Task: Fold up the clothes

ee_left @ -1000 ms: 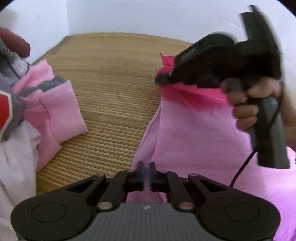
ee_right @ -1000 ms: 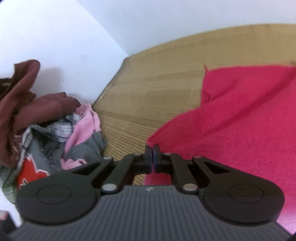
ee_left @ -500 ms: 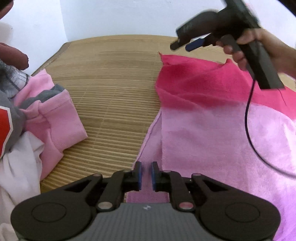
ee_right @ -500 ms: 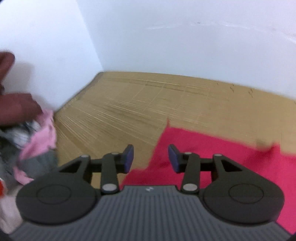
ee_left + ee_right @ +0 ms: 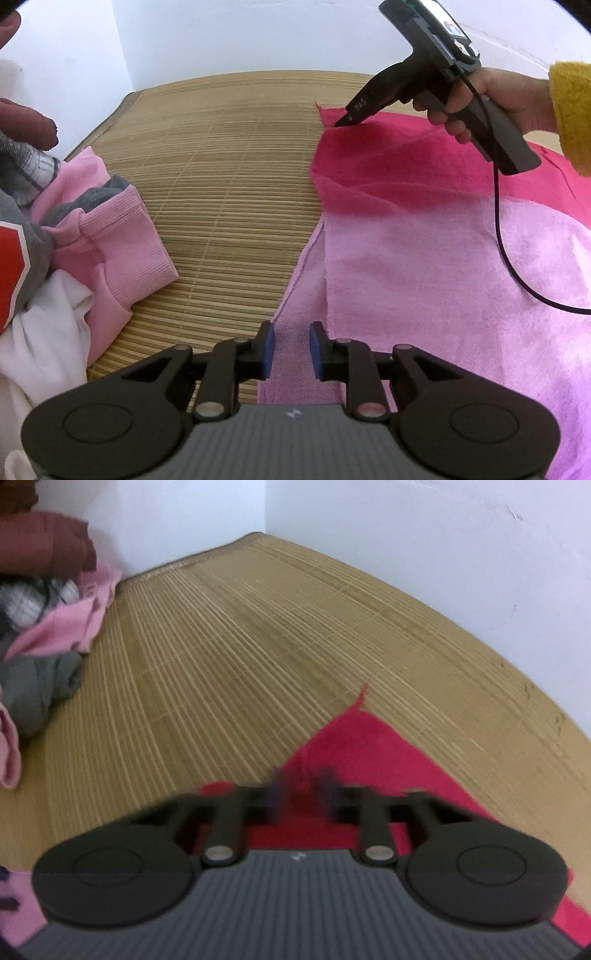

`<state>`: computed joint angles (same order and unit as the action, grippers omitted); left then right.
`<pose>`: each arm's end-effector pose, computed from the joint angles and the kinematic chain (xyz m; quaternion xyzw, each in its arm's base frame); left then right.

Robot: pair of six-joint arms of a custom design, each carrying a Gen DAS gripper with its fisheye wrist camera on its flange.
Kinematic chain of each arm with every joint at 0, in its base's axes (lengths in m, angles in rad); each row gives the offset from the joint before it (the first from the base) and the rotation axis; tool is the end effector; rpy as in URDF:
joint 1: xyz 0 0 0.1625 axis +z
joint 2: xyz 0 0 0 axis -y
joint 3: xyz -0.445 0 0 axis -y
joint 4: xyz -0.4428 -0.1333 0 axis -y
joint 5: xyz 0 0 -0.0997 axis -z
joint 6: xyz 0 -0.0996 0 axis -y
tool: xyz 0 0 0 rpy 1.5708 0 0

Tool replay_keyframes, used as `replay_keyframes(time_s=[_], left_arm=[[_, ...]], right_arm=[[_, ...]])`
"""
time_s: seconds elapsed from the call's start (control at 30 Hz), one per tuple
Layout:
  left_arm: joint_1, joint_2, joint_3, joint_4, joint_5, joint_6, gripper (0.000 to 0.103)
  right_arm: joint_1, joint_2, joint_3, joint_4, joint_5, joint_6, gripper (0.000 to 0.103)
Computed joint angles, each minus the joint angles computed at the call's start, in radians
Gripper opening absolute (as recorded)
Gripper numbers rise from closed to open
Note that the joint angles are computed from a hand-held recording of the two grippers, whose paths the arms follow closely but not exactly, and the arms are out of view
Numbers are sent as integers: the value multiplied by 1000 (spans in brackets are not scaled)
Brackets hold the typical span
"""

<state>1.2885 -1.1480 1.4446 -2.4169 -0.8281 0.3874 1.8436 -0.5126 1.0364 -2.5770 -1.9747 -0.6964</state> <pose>-0.0105 -0.7564 0.4284 0.2018 0.8794 -0.2341 0.3621 0.3337 -0.8433 0.1244 0.4008 -0.8641 0.1878 0.2396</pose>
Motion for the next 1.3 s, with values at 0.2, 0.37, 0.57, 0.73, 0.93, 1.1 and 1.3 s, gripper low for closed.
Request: replay_keyframes(time_s=[0.2,0.37,0.57,0.73,0.93,1.1,1.3], left_arm=[[3,-4,12,-31,1,27,30],[1,-4,18,-47,10,32,34],[-8,-7,54,-127,40,91,37],[-14,-6,59,-149,56,131,39],[-16,27,-31,-230,-82,235,40],[27,191,-282,-132,-248,299,41],[53,433,-612,9,-159,296,41]], right_arm=[[-8,26,-45,-125,81,98,4],[-5,134,-210,-112,49,112,5],[1,241,-319,-94,0,88,7],[27,229,-264,-185,-61,124,8],[26,-54,104,-390,-45,115,31],[-20,-302,383,-518,-274,138,42],[-106,-525,624,-670,-553,181,43]])
